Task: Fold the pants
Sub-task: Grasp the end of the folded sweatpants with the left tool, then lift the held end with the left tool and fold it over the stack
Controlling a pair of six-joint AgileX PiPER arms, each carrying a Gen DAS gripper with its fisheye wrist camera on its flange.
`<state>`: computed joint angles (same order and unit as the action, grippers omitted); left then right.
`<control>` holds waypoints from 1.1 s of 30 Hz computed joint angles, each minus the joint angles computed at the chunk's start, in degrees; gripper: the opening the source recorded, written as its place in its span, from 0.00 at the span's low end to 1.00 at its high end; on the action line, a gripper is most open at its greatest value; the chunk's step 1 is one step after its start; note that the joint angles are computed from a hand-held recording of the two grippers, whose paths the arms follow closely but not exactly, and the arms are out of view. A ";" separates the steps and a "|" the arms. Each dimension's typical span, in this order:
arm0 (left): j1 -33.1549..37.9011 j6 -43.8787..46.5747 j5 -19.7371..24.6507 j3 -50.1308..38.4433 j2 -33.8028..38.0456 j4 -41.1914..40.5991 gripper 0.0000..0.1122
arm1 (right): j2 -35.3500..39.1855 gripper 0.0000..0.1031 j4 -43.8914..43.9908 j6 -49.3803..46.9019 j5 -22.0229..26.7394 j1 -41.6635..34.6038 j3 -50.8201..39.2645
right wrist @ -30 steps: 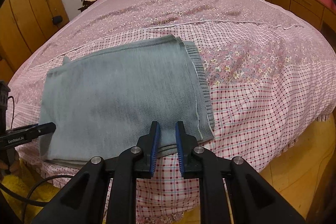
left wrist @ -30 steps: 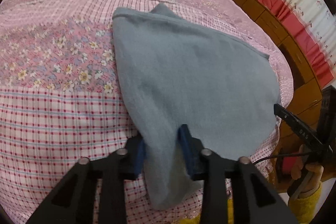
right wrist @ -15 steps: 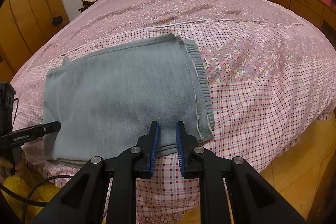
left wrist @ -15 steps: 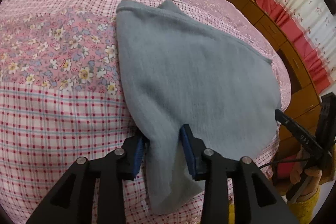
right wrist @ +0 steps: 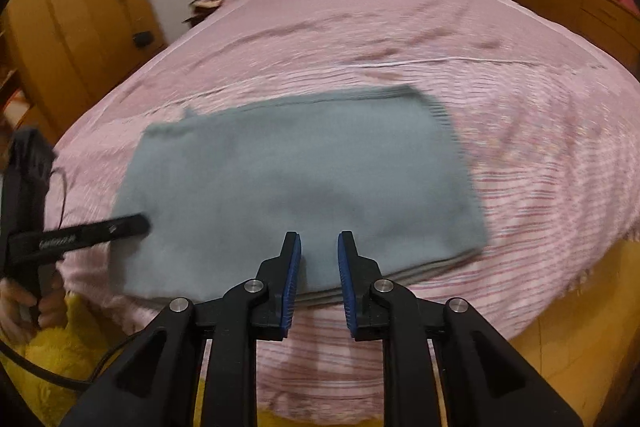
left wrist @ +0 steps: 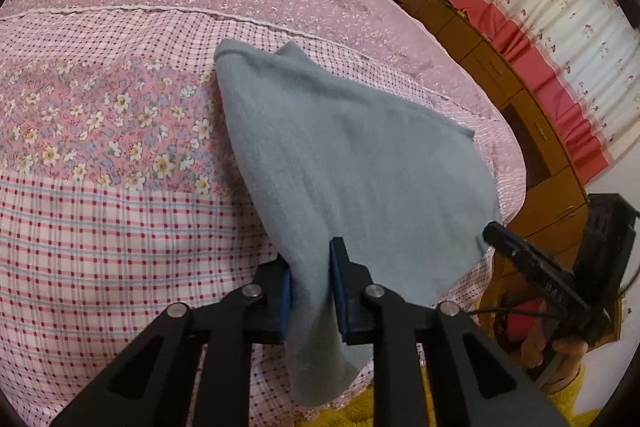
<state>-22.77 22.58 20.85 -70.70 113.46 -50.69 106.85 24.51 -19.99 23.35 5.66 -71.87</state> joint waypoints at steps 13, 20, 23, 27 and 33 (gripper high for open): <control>1.21 1.87 2.49 1.05 -2.18 -1.28 0.15 | 4.07 0.23 -1.44 -1.93 -1.41 4.26 0.27; 0.51 4.18 3.24 1.70 -9.10 0.06 0.12 | 1.96 0.23 1.09 -2.92 -0.78 3.76 1.22; 0.37 2.98 4.90 -0.64 -9.81 1.98 0.12 | 0.34 0.23 2.13 -3.56 -1.21 2.96 2.40; -2.04 -2.72 6.32 -4.99 -9.88 8.32 0.11 | -2.99 0.23 3.36 -4.08 -3.09 1.68 5.42; -5.99 -13.39 9.35 -13.81 -7.30 20.83 0.11 | -7.65 0.23 8.39 -7.93 -5.22 -1.42 9.25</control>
<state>-28.76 9.19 30.20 -84.51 106.17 -29.87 99.20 32.90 -27.92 18.13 4.25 -62.62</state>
